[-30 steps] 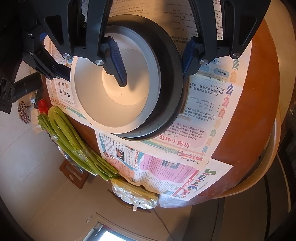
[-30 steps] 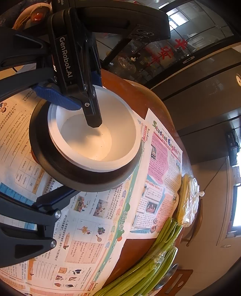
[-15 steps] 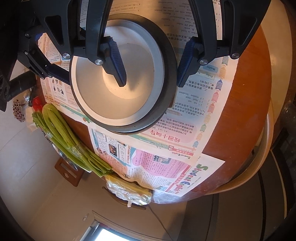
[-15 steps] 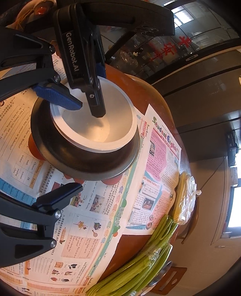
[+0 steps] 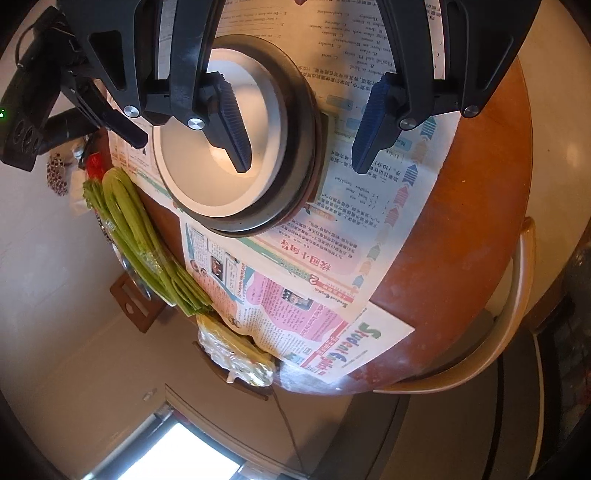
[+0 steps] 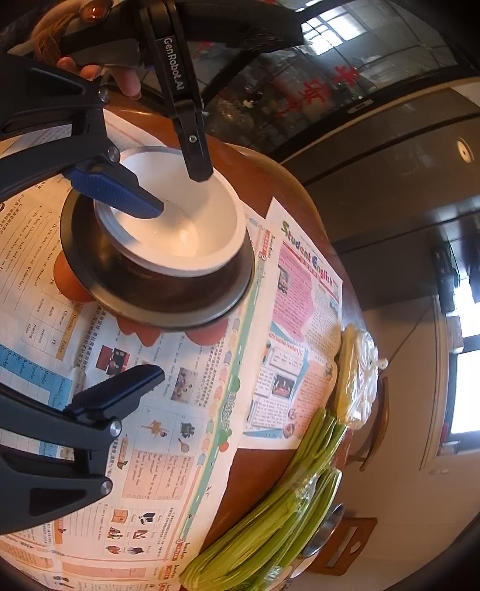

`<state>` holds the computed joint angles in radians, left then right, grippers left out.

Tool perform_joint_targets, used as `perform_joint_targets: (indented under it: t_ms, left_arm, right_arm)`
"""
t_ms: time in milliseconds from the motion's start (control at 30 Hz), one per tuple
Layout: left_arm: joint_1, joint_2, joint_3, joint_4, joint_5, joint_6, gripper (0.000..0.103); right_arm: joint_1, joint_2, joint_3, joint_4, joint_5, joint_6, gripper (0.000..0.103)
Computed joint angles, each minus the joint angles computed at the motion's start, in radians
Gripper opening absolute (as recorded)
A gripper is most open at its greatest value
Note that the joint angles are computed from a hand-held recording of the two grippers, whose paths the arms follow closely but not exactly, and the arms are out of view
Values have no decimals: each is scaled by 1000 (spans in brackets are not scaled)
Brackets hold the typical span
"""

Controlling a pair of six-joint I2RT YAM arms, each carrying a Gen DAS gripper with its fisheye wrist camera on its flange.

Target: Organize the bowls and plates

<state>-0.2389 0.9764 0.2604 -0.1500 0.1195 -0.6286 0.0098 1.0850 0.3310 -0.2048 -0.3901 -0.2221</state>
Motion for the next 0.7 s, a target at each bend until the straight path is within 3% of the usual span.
perform_joint_targets:
  t_ms: [233,400,700]
  left_arm:
    - [7,156,-17,156,80,-23,62]
    - [-10,268,-15,249,76,-32,63]
    - [-77,350,13,281,29,-31,65]
  right_arm:
    - [-34,76,14,7,-36,8,82]
    - [-3,134,17,31,-36,28,84]
    - [63,157,4,67,4,37,85]
